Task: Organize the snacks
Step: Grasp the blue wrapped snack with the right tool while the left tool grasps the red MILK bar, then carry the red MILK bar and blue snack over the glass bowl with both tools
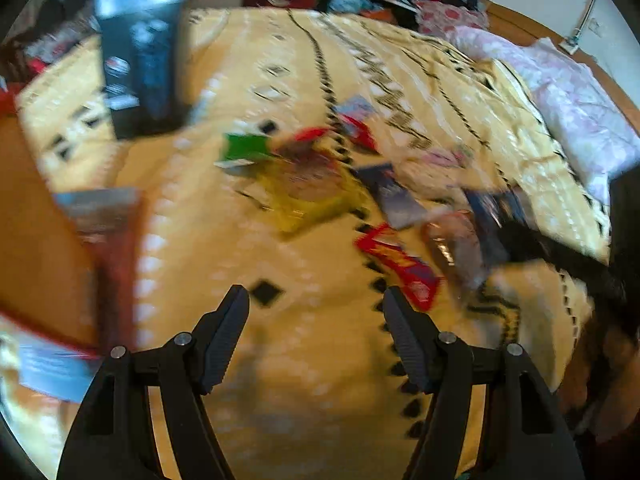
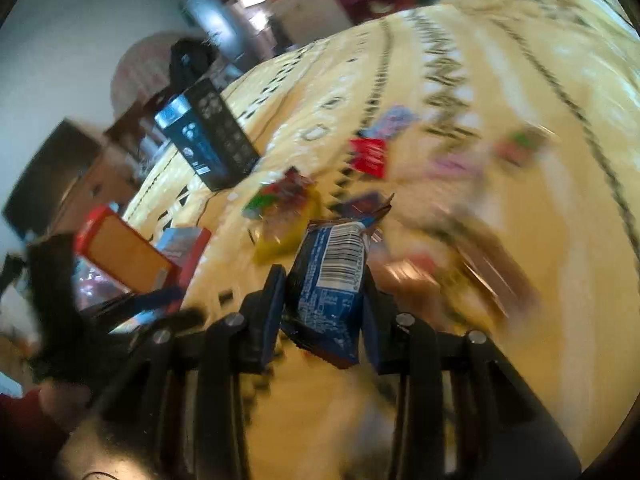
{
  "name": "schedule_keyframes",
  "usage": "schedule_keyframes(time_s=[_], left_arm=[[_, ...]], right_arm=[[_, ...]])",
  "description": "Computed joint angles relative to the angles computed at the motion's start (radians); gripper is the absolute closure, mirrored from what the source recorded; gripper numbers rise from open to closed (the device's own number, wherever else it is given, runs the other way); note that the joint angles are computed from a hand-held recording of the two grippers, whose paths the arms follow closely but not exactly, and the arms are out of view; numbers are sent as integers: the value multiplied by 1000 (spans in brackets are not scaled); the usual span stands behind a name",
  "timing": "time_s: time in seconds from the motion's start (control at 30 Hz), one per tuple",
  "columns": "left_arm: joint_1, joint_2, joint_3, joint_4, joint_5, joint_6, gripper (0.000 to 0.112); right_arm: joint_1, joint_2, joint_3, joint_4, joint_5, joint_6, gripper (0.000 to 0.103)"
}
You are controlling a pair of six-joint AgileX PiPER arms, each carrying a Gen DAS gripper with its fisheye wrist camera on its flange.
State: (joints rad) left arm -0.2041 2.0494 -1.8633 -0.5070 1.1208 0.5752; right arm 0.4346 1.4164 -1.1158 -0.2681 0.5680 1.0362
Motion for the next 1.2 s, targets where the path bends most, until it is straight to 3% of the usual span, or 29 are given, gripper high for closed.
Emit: schedule_keyframes(time_s=[0.1,0.27,0.43,0.57,0.7,0.93,1.07,1.13,1.2], left_arm=[[-51,53,-50,-18,48,-41,49],[-132,132,-128,-33,73,-155,49],[-196,153,-114,80,18,-173,53],[-171,81,-18,140,-63,-158,58],[-123,71,-9,117,-60,-126,58],[-155,53,45,73,-169,-10,58],[-182,89,24,122,-200,-44,59],[-191,87,39,149,-234,-58,84],[-188,82,46,140,-240,-45,87]], right_arm=[[37,-121,137,-41,31,126,68],[38,-211,257,-27,16,187,68],[16,-204,273,-19,-35,162,68],[2,-200,292,6,-79,129,68],[3,-201,317,12,-112,133,67],[-13,-208,346,45,-149,115,67],[-23,-189,341,84,-154,75,66],[-21,-173,333,97,-152,55,66],[-15,-160,327,84,-144,64,66]])
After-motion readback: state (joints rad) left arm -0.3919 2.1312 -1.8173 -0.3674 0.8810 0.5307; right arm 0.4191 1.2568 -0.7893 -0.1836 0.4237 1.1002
